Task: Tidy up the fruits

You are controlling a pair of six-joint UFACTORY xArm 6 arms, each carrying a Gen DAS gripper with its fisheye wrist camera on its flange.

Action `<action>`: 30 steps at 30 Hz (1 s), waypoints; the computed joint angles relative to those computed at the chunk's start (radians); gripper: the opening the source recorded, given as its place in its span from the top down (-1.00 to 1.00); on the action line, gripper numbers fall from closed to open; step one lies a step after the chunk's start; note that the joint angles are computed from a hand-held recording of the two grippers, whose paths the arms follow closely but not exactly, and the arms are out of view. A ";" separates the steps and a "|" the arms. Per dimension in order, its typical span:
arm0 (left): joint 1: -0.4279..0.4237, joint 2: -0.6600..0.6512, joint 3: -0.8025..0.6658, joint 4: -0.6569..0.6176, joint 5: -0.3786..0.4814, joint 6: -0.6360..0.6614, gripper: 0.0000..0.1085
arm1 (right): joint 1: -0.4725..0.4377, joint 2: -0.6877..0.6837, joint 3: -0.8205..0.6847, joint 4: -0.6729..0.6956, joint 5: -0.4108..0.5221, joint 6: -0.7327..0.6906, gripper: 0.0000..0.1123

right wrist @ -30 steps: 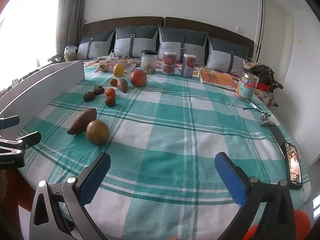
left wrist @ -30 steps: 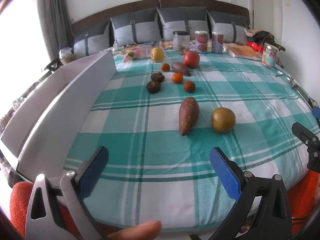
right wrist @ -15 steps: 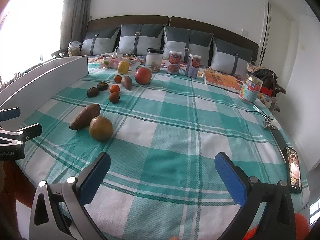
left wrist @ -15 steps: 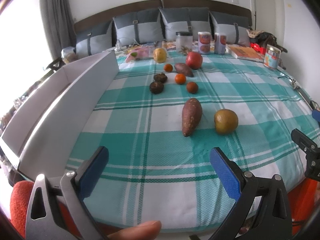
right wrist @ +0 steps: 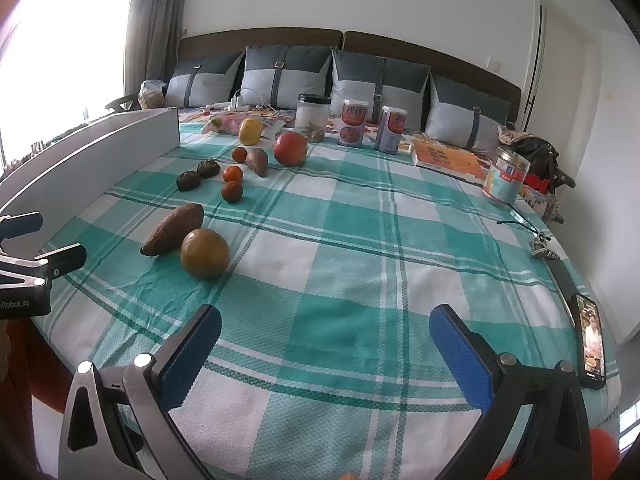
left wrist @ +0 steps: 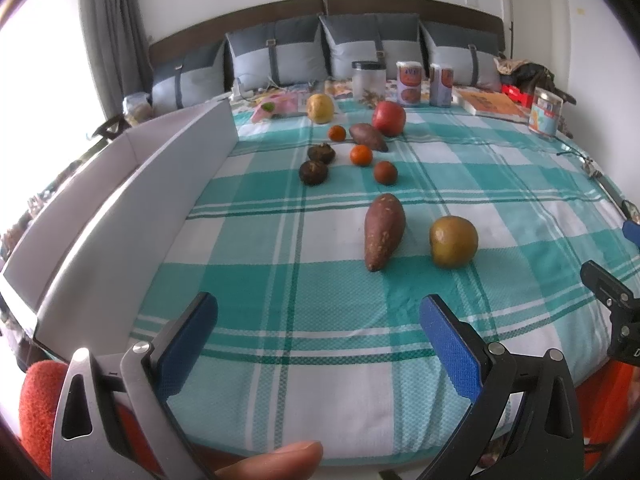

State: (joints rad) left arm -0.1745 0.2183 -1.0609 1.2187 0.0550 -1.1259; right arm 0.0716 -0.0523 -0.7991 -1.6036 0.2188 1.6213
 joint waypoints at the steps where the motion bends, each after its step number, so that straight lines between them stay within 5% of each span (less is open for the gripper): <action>1: 0.000 0.000 -0.001 0.003 0.001 -0.003 -0.87 | 0.001 0.002 0.000 0.002 0.000 -0.001 -0.83; 22: -0.002 0.006 0.003 -0.014 0.003 0.012 -0.87 | -0.008 0.023 -0.009 0.003 -0.018 -0.018 -0.83; 30: -0.011 0.018 0.012 -0.164 0.015 0.146 -0.87 | -0.009 0.028 -0.013 -0.020 -0.018 0.010 -0.83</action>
